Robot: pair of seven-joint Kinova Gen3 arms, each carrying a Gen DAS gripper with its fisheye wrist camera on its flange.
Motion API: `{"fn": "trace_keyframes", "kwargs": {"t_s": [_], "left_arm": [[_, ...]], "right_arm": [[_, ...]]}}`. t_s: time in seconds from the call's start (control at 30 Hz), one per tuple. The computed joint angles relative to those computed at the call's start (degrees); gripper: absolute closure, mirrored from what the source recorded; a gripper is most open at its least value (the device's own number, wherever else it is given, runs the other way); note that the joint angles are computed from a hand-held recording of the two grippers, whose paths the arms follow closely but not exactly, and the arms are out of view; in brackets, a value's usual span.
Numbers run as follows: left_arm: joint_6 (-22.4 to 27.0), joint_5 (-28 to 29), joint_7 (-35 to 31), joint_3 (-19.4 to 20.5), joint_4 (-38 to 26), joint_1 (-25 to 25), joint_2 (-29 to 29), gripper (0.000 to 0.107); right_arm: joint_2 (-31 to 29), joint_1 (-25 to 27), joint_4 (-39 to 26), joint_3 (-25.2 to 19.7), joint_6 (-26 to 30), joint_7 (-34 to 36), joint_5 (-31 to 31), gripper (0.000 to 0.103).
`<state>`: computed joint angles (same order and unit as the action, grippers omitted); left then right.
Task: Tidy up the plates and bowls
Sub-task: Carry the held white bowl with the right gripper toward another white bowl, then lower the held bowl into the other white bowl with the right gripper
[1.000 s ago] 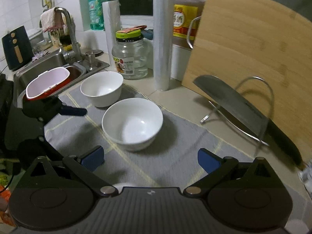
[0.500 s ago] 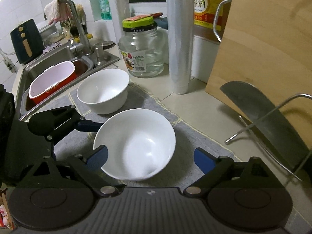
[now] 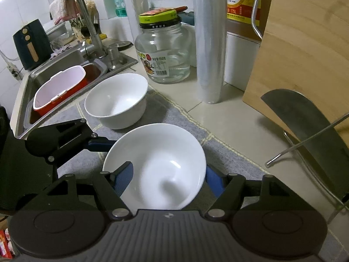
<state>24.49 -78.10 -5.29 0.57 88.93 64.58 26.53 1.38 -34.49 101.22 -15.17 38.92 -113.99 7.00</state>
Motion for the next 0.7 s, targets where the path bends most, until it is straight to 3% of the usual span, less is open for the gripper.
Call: {"fn": "trace_keyframes", "kwargs": {"t_s": [0.4, 0.7], "left_arm": [[0.6, 0.9, -1.1, 0.4, 0.1, 0.1, -0.3, 0.021], [3.6, -0.3, -0.4, 2.1, 1.3, 1.8, -2.8, 0.021]], "right_arm": [[-0.5, -0.6, -0.5, -0.4, 0.9, -2.2, 1.2, 0.028], [-4.9, -0.8, 0.0, -2.3, 3.0, -5.0, 2.5, 0.028]]}}
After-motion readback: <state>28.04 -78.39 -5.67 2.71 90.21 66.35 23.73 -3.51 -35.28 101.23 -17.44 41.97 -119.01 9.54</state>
